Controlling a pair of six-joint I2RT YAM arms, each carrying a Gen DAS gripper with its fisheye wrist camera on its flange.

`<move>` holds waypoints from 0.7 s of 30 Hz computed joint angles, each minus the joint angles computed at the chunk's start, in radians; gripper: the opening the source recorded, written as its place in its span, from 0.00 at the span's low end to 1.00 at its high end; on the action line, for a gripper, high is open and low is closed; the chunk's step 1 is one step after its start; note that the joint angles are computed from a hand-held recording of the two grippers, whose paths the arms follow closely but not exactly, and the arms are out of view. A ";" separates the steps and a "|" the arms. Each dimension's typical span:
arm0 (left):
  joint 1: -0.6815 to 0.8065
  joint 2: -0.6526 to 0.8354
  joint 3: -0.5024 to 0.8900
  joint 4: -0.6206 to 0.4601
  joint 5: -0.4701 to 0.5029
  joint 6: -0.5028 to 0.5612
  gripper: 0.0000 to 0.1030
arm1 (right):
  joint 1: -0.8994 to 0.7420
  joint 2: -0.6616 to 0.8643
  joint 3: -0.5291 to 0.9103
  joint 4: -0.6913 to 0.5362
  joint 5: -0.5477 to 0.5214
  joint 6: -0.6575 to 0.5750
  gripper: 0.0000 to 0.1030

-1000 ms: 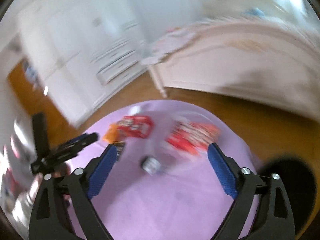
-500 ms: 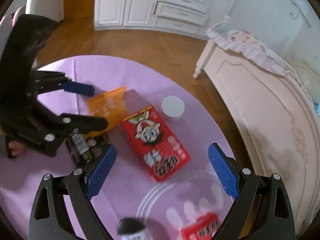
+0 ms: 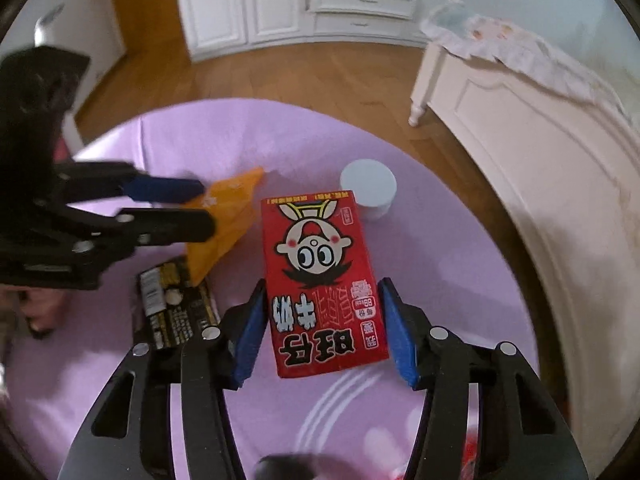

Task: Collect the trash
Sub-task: 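Grasp the orange snack bag with the left tool while the right tool grasps the red milk box, then carry the orange bag and red milk box over the bin and open both tools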

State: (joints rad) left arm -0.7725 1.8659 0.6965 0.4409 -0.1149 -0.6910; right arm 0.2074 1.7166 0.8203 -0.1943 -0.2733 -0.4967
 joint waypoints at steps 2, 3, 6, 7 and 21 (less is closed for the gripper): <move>0.001 0.002 -0.003 0.025 0.009 0.015 0.26 | -0.035 -0.074 -0.057 -0.005 -0.063 0.057 0.52; -0.008 -0.003 -0.008 0.031 -0.002 0.024 0.24 | -0.062 -0.128 -0.095 -0.012 -0.107 0.089 0.52; -0.043 -0.012 0.005 0.009 -0.055 0.049 0.20 | -0.163 -0.299 -0.222 -0.016 -0.254 0.182 0.52; -0.061 -0.018 0.004 0.003 -0.062 0.051 0.20 | -0.206 -0.363 -0.264 -0.025 -0.303 0.195 0.52; -0.241 -0.104 0.050 -0.108 -0.164 -0.014 0.15 | -1.279 -0.355 -0.324 -0.818 -0.780 -0.741 0.52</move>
